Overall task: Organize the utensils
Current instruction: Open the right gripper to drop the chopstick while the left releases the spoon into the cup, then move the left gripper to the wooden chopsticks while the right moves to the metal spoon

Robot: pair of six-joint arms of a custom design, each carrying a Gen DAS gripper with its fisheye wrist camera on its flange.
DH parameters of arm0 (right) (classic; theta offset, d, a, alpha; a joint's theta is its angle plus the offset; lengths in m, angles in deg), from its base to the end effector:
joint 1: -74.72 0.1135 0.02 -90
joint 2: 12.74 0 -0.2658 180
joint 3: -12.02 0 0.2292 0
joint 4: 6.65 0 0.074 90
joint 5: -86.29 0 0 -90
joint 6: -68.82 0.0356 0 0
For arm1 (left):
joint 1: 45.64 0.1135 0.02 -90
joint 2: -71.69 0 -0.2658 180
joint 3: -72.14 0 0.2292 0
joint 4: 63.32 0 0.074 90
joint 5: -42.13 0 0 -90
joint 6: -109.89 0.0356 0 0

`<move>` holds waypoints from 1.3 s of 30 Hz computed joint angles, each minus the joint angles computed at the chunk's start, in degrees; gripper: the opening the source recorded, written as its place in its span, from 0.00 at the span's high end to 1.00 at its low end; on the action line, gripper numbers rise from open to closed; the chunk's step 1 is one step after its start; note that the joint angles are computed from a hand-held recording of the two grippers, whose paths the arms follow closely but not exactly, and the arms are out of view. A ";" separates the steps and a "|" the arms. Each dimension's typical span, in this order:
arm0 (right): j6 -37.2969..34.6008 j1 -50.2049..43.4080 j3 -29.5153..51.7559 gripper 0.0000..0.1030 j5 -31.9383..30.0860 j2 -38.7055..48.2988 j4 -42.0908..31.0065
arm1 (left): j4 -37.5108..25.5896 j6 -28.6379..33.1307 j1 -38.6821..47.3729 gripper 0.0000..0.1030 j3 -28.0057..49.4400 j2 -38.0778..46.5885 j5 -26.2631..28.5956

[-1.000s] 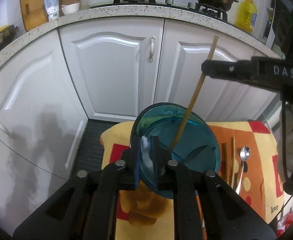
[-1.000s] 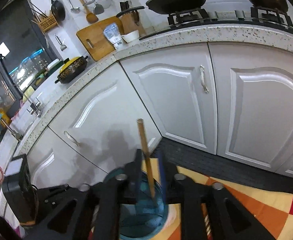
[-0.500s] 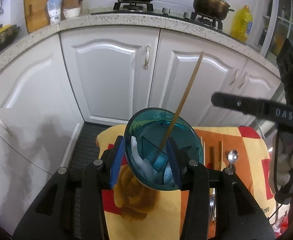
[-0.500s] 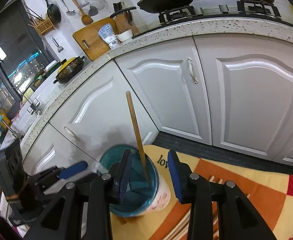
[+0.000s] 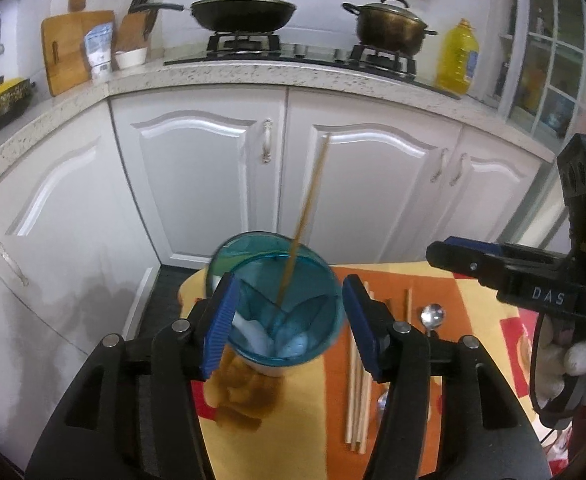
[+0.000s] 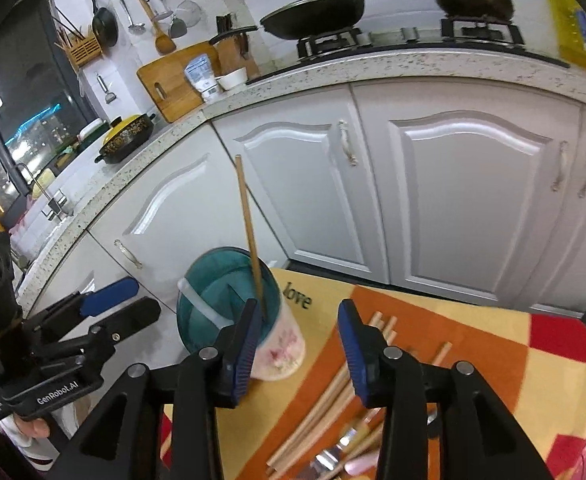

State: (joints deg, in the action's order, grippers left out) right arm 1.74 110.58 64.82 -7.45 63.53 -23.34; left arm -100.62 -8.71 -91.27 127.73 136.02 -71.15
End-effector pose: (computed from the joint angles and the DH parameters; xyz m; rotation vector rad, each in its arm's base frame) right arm 0.2019 0.1488 0.2098 -0.2996 2.3262 0.6014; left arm 0.1537 -0.1370 0.2414 0.1509 2.2950 -0.1817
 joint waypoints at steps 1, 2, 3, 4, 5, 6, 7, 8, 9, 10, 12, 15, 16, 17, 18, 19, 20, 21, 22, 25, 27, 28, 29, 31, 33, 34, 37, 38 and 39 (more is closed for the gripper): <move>-0.07 -0.12 -0.99 0.60 0.39 -1.50 -0.52 | -0.16 -0.52 -1.30 0.47 0.18 0.13 -0.63; -0.24 -0.39 -2.24 0.60 0.73 -3.43 -1.29 | -0.20 -0.95 -2.61 0.47 0.48 0.43 -1.15; -0.45 -0.82 -3.06 0.60 0.78 -4.90 -2.08 | -0.13 -1.34 -3.92 0.47 0.74 0.77 -1.53; -0.57 -1.25 -3.96 0.60 0.79 -6.23 -2.70 | -0.06 -1.79 -5.13 0.46 1.00 1.17 -1.70; -0.76 -2.04 -5.31 0.60 0.78 -8.08 -3.57 | 0.02 -2.24 -6.00 0.46 1.10 1.44 -1.69; -0.97 -2.85 -6.27 0.60 0.77 -9.43 -4.32 | 0.19 -2.79 -6.89 0.45 1.24 1.83 -1.51; -1.11 -3.61 -7.42 0.59 0.82 -10.81 -4.89 | 0.34 -3.53 -8.03 0.45 1.46 2.45 -1.37; -1.28 -4.67 -8.83 0.59 0.68 -12.24 -5.38 | 0.49 -3.74 -8.50 0.45 1.56 2.74 -1.13; -1.54 -5.84 -9.92 0.59 0.23 -13.03 -5.55 | 1.04 -4.15 -9.44 0.45 1.33 3.12 -0.84; -1.93 -7.58 -11.67 0.59 -0.61 -14.08 -5.61 | 1.36 -4.36 -9.89 0.45 1.25 3.52 -0.57; -2.54 -10.59 -14.48 0.59 -2.11 -14.57 -4.95 | 2.32 -5.20 -11.37 0.45 0.82 4.90 0.08; -3.41 -15.77 -19.11 0.59 -5.18 -13.34 -2.05 | 4.96 -6.04 -13.05 0.45 -0.63 7.45 1.30; -3.71 -17.58 -20.73 0.59 -6.39 -12.09 -0.27 | 6.29 -6.57 -13.53 0.45 -1.50 8.76 1.98; -3.94 -19.07 -22.08 0.59 -7.41 -10.46 1.75 | 7.27 -6.93 -13.77 0.45 -2.12 9.88 2.59; -3.74 -19.54 -22.76 0.59 -7.74 -9.09 3.21 | 8.59 -7.52 -14.07 0.45 -2.94 11.52 3.22; -3.69 -20.44 -23.40 0.59 -8.29 -6.98 5.04 | 9.60 -8.00 -14.27 0.45 -3.58 12.72 3.50; -3.70 -21.49 -24.08 0.59 -8.89 -4.79 6.93 | 10.86 -8.61 -14.58 0.45 -4.29 14.31 3.59; -3.41 -21.77 -24.47 0.59 -9.12 -3.83 7.95 | 12.20 -9.21 -14.81 0.45 -5.12 15.94 3.48; -3.31 -22.69 -25.09 0.59 -10.06 -2.60 9.47 | 13.63 -9.81 -14.90 0.45 -5.98 17.50 3.44; -2.95 -23.78 -25.98 0.59 -11.97 0.09 12.51 | 18.64 -10.87 -13.78 0.46 -8.42 22.52 4.91; -2.87 -23.14 -26.00 0.59 -11.68 1.81 13.92 | 22.19 -11.10 -12.75 0.47 -9.72 25.84 6.64; -2.97 -23.01 -25.96 0.59 -11.61 3.22 15.05 | 23.44 -11.01 -12.33 0.50 -9.96 27.24 7.08; -2.65 -22.69 -25.64 0.59 -11.39 4.34 15.74 | 24.52 -10.85 -11.87 0.52 -10.05 28.80 7.26; -2.34 -22.76 -25.32 0.59 -11.47 6.56 17.61 | 26.76 -10.78 -11.03 0.60 -10.00 31.89 7.19; -2.09 -23.04 -24.95 0.59 -11.47 9.27 20.11 | 28.85 -11.08 -9.63 0.67 -10.02 34.32 8.41; -2.12 -23.32 -24.57 0.59 -11.37 10.97 21.25 | 30.02 -11.30 -9.37 0.71 -10.28 35.29 8.87; -2.09 -24.07 -23.18 0.59 -11.48 15.71 23.86 | 32.12 -11.25 -8.16 0.79 -9.88 38.48 10.74; -1.98 -24.22 -22.69 0.59 -11.52 17.05 24.52 | 33.53 -11.36 -8.03 0.80 -10.40 38.49 10.92; -1.80 -24.25 -22.07 0.59 -11.35 18.56 25.09 | 33.82 -11.32 -7.80 0.83 -10.30 38.72 11.49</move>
